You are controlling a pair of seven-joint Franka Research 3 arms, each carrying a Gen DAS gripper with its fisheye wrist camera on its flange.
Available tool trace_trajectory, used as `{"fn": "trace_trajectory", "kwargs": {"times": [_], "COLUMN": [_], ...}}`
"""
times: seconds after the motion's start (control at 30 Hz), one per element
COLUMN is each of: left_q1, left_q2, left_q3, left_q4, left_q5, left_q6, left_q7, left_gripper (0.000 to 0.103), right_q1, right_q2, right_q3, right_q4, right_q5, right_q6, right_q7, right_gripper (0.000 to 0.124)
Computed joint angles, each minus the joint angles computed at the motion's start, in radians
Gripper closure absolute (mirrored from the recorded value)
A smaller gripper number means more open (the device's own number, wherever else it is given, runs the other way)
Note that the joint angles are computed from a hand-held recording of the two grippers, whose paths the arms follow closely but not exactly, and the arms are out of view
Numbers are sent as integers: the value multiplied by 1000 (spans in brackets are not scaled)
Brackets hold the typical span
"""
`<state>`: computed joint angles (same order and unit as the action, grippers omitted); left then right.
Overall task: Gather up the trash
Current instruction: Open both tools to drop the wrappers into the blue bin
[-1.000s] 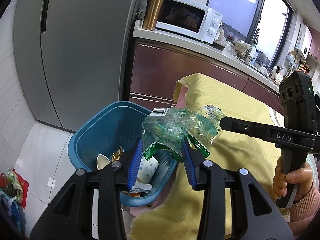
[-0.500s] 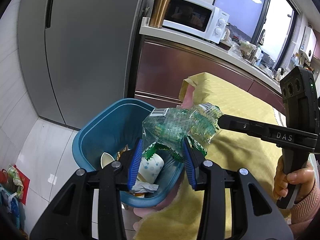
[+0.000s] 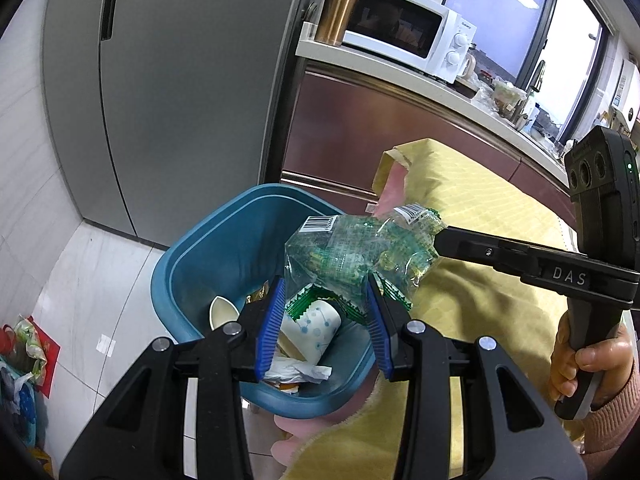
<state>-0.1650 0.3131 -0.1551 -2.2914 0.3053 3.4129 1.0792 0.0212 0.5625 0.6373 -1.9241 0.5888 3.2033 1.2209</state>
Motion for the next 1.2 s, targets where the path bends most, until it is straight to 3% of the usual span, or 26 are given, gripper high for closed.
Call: {"fn": "trace_trajectory", "kwargs": {"times": [0.33, 0.83, 1.2], "left_q1": [51, 91, 198], "left_q2": [38, 78, 132], "left_q3": [-41, -77, -179], "left_q4": [35, 70, 105], "left_q5": [36, 64, 97], "left_q6": [-30, -58, -89], "left_q7": [-29, -55, -72], "left_gripper": [63, 63, 59], "right_q1": [133, 292, 366], "right_q2": [-18, -6, 6], "right_q3": [-147, -318, -400], "right_q4": [36, 95, 129], "right_q5": [4, -23, -97], "right_q6": [-66, -131, -167], "right_q7": [43, 91, 171], "right_gripper": [109, 108, 107]}}
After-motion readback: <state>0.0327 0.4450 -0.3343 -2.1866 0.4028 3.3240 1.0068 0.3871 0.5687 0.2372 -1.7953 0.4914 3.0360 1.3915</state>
